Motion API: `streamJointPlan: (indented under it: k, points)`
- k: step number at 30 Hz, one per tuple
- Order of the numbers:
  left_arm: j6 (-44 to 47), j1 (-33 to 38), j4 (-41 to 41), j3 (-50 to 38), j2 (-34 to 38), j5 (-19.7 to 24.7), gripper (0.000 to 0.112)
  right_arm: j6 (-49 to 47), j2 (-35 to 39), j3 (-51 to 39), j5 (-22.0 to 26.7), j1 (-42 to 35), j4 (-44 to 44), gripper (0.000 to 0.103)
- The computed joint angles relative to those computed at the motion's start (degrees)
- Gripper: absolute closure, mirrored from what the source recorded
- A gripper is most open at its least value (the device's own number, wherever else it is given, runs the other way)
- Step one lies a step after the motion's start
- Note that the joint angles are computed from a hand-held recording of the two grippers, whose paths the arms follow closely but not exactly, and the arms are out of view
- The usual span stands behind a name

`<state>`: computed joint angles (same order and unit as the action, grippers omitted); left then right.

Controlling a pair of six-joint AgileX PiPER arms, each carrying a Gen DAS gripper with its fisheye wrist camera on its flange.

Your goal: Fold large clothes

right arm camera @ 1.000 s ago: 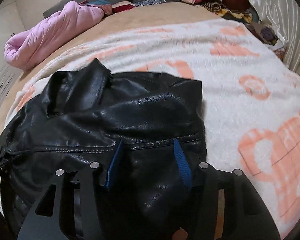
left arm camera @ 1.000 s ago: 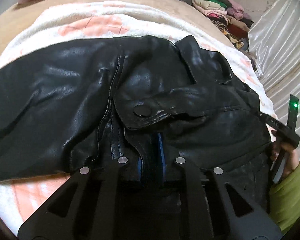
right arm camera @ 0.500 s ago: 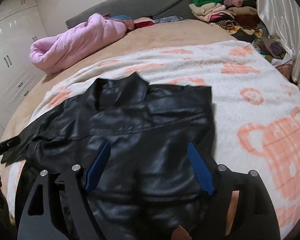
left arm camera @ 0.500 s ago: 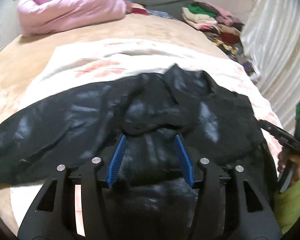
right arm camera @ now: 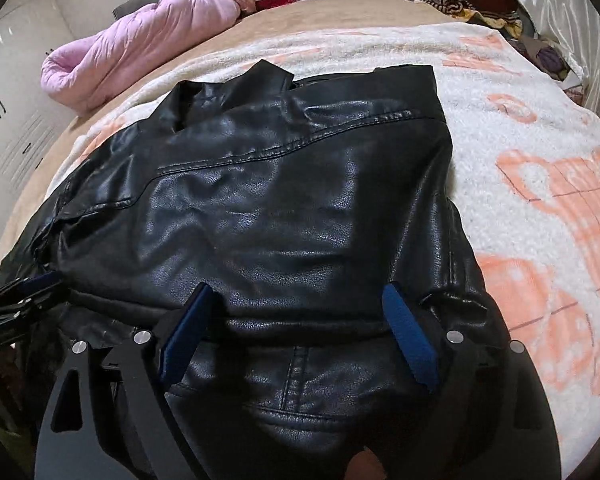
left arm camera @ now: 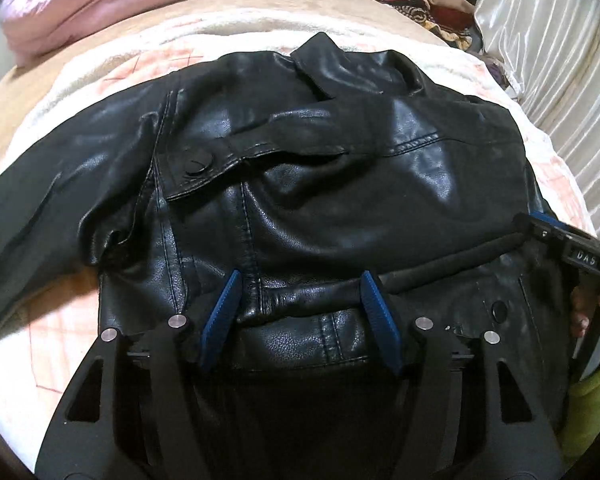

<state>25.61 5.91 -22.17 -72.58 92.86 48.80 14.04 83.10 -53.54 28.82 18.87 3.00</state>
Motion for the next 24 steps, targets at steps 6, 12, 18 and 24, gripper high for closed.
streamJointPlan:
  k: [6,12,18,24]
  points:
    - [1.1,0.5,-1.4,-0.4,-1.8,2.4,0.04,7.7,-3.3,0.5,0.9,3.1,-6.9,0.009]
    - [0.1,1.2,-1.3,0.5,-4.8,3.5,0.019,10.9,-6.8,1.5,1.2,6.3,-8.9,0.005]
    - [0.1,2.9,-2.3,1.6,-7.6,4.0,0.019,18.8,-9.8,-0.1,3.7,11.5,-15.9,0.004]
    - [1.1,5.6,-3.4,3.1,-10.4,3.7,0.019,25.0,-10.4,-1.9,4.3,16.1,-21.0,0.004]
